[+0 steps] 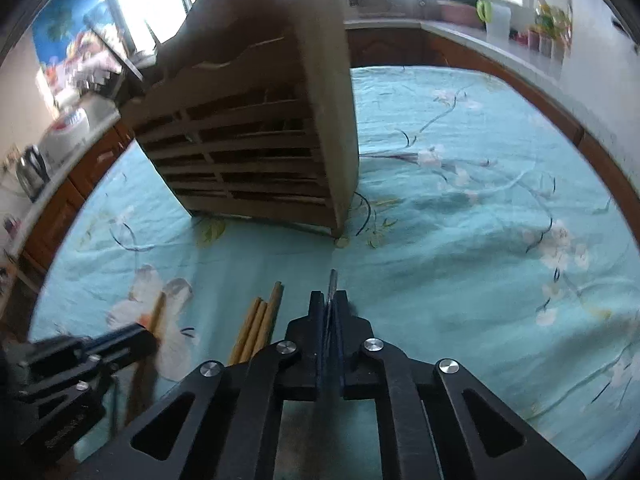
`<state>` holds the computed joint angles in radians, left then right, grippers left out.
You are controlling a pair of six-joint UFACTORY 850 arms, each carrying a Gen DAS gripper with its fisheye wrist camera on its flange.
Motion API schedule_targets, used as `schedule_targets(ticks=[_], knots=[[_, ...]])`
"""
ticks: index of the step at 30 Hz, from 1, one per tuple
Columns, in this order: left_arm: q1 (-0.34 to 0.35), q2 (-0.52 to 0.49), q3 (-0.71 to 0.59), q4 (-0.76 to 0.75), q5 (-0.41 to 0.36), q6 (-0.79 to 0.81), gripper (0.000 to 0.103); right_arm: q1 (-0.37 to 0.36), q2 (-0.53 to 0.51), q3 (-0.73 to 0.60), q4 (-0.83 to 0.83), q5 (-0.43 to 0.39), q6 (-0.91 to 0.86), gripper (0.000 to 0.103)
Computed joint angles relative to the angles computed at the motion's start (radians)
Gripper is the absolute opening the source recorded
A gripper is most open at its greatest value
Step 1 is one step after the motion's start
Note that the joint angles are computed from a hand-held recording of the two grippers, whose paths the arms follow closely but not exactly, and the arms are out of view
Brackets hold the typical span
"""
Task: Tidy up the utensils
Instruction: 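Lift both held chopsticks and carry them above the wooden holder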
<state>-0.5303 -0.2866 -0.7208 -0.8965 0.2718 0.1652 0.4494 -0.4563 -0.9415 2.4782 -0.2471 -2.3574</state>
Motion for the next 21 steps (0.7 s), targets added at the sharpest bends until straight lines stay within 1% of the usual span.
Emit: schedule_targets(ticks=[3, 5, 8, 13, 21], knots=[[-0.007, 0.055, 0.045, 0.112, 0.02, -0.137, 0.005, -0.013, 0.048, 0.049, -0.012, -0.042, 0.015, 0.004], [-0.016, 0.093, 0.072, 0.129, 0.034, -0.162, 0.005, -0.022, 0.091, 0.09, -0.006, -0.071, 0.01, 0.004], [-0.032, 0.147, 0.105, 0.149, 0.055, -0.195, 0.005, -0.035, 0.144, 0.129, -0.039, -0.105, 0.044, 0.004], [-0.059, 0.226, 0.143, 0.139, 0.082, -0.202, 0.005, -0.044, 0.216, 0.175, -0.052, -0.137, 0.054, 0.004], [-0.096, 0.34, 0.191, 0.07, 0.127, -0.138, 0.005, -0.055, 0.313, 0.24, -0.042, -0.178, 0.042, 0.004]])
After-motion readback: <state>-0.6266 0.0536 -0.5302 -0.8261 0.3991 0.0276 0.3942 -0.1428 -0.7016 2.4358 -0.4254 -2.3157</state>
